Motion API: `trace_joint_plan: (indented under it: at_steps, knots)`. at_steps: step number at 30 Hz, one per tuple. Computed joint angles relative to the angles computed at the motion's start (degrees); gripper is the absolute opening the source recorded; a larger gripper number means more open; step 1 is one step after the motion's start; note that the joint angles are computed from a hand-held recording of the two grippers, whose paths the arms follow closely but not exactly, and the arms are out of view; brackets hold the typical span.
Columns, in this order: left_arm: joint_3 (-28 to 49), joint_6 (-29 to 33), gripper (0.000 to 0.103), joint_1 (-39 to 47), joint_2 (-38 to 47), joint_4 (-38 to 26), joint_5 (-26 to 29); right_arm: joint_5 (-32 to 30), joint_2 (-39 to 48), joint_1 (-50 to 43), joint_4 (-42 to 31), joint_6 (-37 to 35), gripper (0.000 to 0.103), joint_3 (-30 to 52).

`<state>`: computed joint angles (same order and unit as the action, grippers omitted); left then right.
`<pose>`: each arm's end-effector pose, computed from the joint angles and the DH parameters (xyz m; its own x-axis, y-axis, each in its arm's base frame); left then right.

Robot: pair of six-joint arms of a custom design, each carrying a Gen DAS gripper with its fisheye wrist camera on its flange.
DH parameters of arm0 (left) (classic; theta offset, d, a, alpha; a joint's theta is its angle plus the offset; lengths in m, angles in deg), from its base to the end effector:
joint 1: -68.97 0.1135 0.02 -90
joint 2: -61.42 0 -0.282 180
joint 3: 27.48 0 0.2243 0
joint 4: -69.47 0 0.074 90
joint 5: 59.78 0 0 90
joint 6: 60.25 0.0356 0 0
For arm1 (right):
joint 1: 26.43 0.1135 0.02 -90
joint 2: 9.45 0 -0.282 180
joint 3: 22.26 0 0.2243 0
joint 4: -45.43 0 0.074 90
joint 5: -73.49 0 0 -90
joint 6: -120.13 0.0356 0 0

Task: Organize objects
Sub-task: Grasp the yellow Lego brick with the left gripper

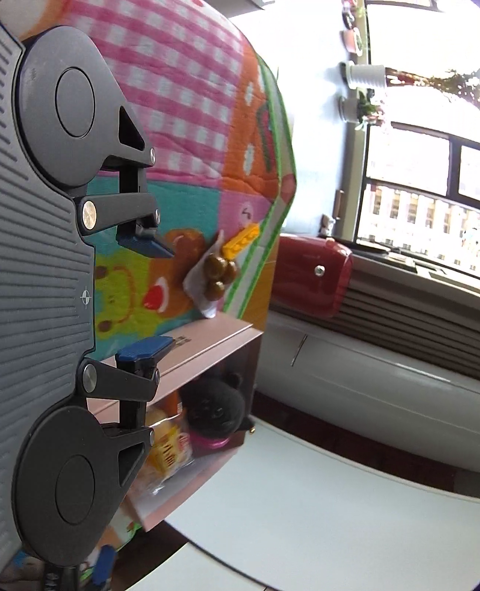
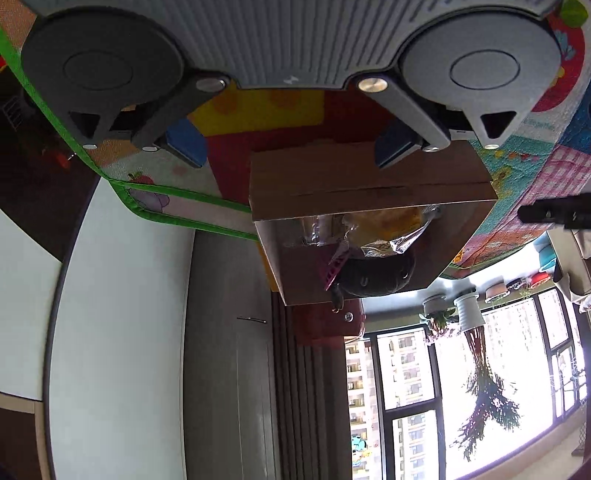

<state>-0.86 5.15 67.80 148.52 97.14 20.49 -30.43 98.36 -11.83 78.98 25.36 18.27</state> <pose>0.2080 0.0018 0.1408 -0.4418 -0.4014 -0.8023 -0.3363 0.9032 -0.2666 0.2719 0.0797 0.1148 -0.4990 -0.2134 -0.8399 -0.4814 0.8741 0.0640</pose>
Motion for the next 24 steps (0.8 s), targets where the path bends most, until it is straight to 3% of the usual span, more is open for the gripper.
trace_joint_plan:
  at_steps: [4,5,11,17,18,20,24]
  knots:
    - [16.34,-0.78,0.051,8.57,11.28,-9.10,5.60,-0.30,5.32,0.67,9.97,0.01,0.099,-2.97]
    - [20.67,-1.79,0.050,9.86,14.17,-12.23,5.86,0.09,5.64,1.23,8.45,-0.30,0.099,-1.68]
    - [35.78,-3.13,0.050,10.42,24.64,-22.04,-0.09,-3.41,6.44,-0.36,10.42,1.23,0.103,-2.04]
    - [41.60,-1.94,0.050,8.66,29.02,-27.21,-4.88,-3.92,6.55,-0.68,10.47,1.30,0.103,-1.96]
    - [41.69,-1.21,0.047,8.42,29.06,-27.28,-5.54,-3.93,6.64,-0.70,10.72,1.36,0.103,-1.98]
    - [41.50,-0.17,0.017,8.30,28.88,-27.41,-6.14,-3.92,6.85,-0.67,10.65,1.42,0.103,-1.75]
    - [38.47,2.47,0.017,8.76,26.35,-26.67,-3.29,-3.70,6.82,-0.65,9.11,1.70,0.103,-0.95]
